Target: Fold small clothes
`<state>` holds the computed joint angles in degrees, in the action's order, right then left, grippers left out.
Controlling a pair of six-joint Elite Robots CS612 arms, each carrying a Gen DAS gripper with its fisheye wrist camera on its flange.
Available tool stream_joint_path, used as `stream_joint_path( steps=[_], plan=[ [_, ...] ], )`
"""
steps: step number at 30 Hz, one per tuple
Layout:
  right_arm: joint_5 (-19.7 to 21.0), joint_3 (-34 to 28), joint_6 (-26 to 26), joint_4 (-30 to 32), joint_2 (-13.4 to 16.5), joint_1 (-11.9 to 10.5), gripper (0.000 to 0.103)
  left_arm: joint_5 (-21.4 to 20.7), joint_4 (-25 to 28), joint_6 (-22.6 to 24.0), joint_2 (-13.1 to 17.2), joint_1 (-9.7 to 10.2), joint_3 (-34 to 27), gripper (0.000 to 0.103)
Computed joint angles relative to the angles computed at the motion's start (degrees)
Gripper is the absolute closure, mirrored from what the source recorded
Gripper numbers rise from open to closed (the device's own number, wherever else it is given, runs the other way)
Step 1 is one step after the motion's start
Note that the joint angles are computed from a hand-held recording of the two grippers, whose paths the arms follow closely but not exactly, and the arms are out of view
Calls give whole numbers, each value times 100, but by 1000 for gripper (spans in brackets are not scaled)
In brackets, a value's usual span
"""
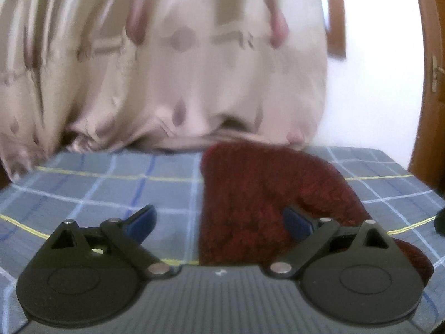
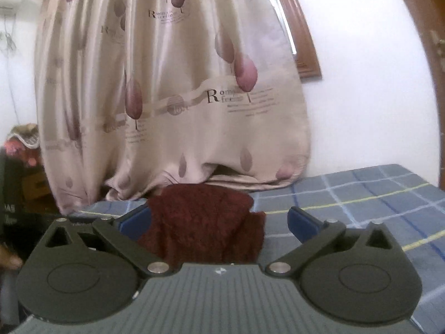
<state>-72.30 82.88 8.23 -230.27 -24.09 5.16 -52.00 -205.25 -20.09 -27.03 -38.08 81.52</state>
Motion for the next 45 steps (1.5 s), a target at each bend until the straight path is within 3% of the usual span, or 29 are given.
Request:
stream_joint_path(
  steps=[4, 13, 18, 20, 24, 29, 45],
  plan=[
    [12, 187, 83, -151, -62, 9, 0, 251, 177, -112, -160, -103, 144, 0],
    [-1, 463, 202, -278, -188, 0, 0, 1073, -356, 102, -235, -324, 238, 0],
    [84, 560, 252, -447, -229, -9, 0, 1203, -1159, 827, -173, -435, 242, 0],
    [111, 605, 258, -526, -255, -11, 0, 1281, -1151, 969, -191, -472, 246, 0],
    [118, 675, 249, -618, -303, -4, 0, 786, -760, 602, -369, -424, 416, 0],
    [18, 749, 79, -625, -365, 42, 0, 670, -608, 123, -417, -399, 495, 0],
    [-68, 750, 17, -298, -379, 77, 0, 459, -179, -153, -396, -341, 534, 0]
  ],
)
